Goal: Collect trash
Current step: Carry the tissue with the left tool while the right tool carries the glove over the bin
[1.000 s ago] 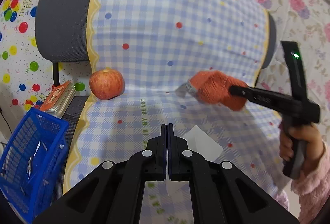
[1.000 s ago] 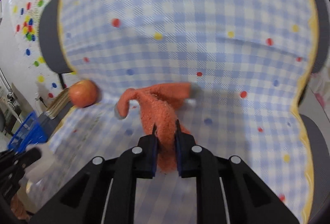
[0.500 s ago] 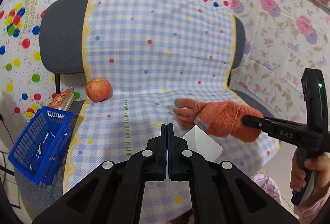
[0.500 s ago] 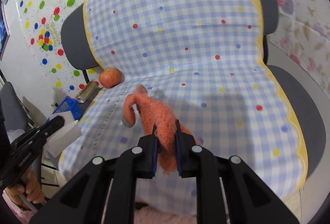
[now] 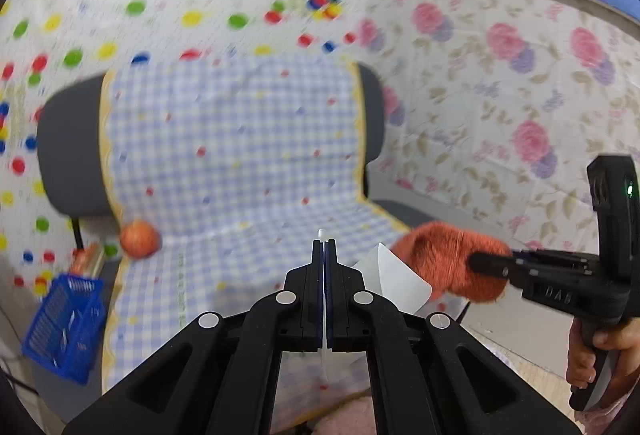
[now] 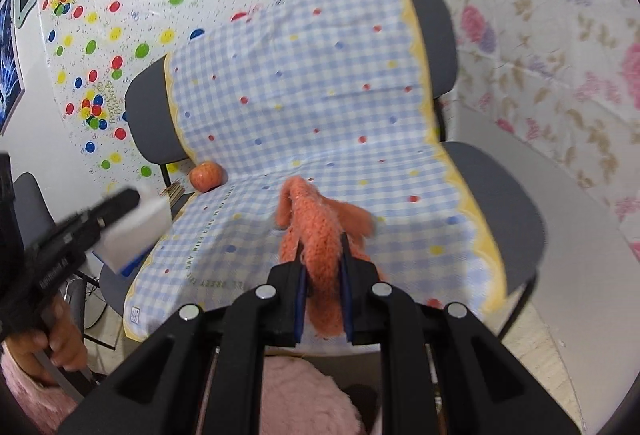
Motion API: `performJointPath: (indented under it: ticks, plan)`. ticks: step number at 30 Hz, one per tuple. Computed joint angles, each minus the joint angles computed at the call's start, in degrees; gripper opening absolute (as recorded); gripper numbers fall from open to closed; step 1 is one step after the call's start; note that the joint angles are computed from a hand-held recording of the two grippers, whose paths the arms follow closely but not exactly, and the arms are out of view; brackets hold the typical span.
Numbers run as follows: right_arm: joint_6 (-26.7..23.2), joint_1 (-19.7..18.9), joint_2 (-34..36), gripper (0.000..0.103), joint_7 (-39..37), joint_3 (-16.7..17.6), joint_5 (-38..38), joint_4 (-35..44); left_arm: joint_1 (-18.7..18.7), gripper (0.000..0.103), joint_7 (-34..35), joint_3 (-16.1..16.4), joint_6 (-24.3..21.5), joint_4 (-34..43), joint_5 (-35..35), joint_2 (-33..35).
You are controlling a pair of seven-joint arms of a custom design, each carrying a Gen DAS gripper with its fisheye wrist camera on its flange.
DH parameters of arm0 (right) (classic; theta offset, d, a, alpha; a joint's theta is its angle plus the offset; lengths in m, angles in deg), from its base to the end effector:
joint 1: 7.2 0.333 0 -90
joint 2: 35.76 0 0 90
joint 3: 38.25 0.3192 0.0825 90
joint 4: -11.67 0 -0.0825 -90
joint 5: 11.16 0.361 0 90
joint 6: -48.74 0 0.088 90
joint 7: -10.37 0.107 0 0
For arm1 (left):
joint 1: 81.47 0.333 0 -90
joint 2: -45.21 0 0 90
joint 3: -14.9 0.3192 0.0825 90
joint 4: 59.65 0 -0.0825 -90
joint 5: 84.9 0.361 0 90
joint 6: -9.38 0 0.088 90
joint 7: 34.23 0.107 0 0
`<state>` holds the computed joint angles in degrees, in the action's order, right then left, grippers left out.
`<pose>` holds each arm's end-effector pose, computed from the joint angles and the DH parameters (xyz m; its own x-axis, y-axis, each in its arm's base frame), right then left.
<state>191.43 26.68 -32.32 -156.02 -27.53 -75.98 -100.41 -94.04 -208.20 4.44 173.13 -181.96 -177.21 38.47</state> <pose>0.4173 0.4150 0.5086 -0.1259 -0.9619 -0.2427 -0.5685 0.2704 -0.7770 0.4985 -0.1563 0.5214 -0.6316 -0.7742 0.0403 -0.3425 0.2321 -0.9104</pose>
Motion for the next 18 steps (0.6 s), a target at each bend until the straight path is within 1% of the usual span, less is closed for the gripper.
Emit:
performJointPath:
  ticks: [1,2,5,8,10,16,18]
  plan:
    - [-1.21,0.31,-0.68,0.014,0.11,0.24,0.00,-0.63,-0.11,0.001,0.50,0.02,-0.58,-0.27,-0.57,-0.70]
    - [-3.47,0.81,-1.70,0.014,-0.04,0.78,0.47,-1.47,-0.27,0.001,0.86,0.12,-1.88,-0.94,-1.31,-1.81]
    - [-5.76,1.09,-3.75,0.014,-0.68,1.85,2.24,-3.54,-0.82,0.001,0.23,0.25,-4.63,-2.78,-1.34,-3.70]
    - [-9.12,1.59,-6.07,0.014,-1.35,3.42,4.58,-6.02,-2.13,0.001,3.49,-0.83,-4.57,-5.19,-3.89,-4.61]
    - [-10.37,1.78,-7.81,0.014,-0.72,4.33,6.46,-8.34,-2.80,0.001,1.67,-1.32,-5.40,-6.53,-2.41,-4.17]
    - [-14.54,2.32,-11.41,0.014,1.94,6.93,12.40,-13.88,-5.59,0.001,-1.79,-3.39,-5.04,-10.13,2.65,-1.90]
    - [-17.29,2.92,-12.05,0.014,2.81,7.98,14.54,-15.04,-6.65,0.001,-2.56,-4.06,-4.85,-11.01,4.58,-1.46]
